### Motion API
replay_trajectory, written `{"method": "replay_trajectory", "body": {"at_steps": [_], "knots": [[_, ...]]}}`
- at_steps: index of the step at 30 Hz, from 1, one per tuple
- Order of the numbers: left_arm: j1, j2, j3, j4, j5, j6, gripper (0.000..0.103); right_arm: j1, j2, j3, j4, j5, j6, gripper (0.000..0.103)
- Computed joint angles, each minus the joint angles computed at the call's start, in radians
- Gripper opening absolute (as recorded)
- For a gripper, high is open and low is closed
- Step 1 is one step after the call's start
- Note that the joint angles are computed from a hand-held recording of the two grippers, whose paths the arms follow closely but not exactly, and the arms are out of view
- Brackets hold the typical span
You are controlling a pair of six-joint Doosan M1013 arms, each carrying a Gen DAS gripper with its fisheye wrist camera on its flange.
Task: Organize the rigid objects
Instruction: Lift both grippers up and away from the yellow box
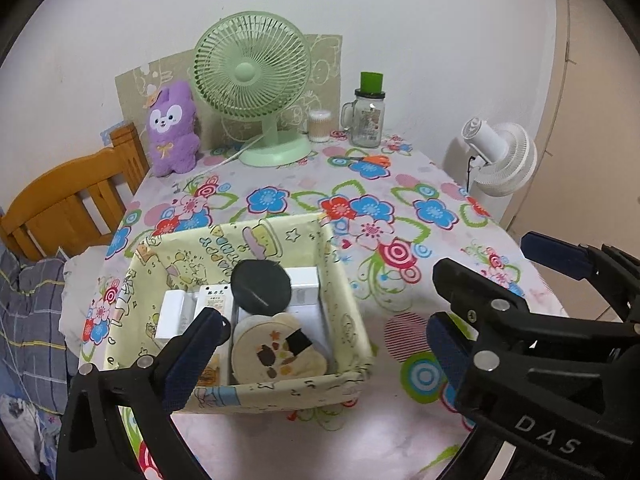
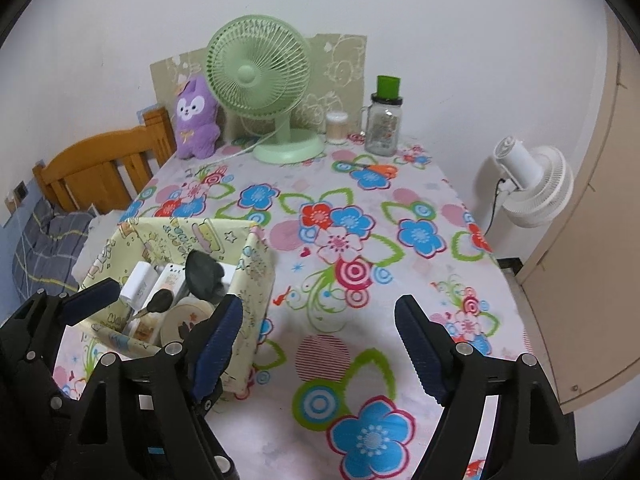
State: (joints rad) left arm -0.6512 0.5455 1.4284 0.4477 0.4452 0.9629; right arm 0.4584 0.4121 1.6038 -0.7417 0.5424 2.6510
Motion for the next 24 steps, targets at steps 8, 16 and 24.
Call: {"method": "replay_trajectory", "body": {"at_steps": [8,16,24], "knots": [[-0.018,-0.018,0.011,0.085,-0.011,-0.072,0.103,-0.004,-0.045,0.054,-0.124,-0.005,0.14,0.088],[-0.032,-0.037,0.03,0.151,-0.033,-0.131,0.103,-0.002,-0.081,0.1,-0.26,0.013,0.29,0.093],[-0.044,-0.057,0.056,0.227,-0.064,-0.211,0.103,0.006,-0.116,0.143,-0.359,0.041,0.398,0.095]]}}
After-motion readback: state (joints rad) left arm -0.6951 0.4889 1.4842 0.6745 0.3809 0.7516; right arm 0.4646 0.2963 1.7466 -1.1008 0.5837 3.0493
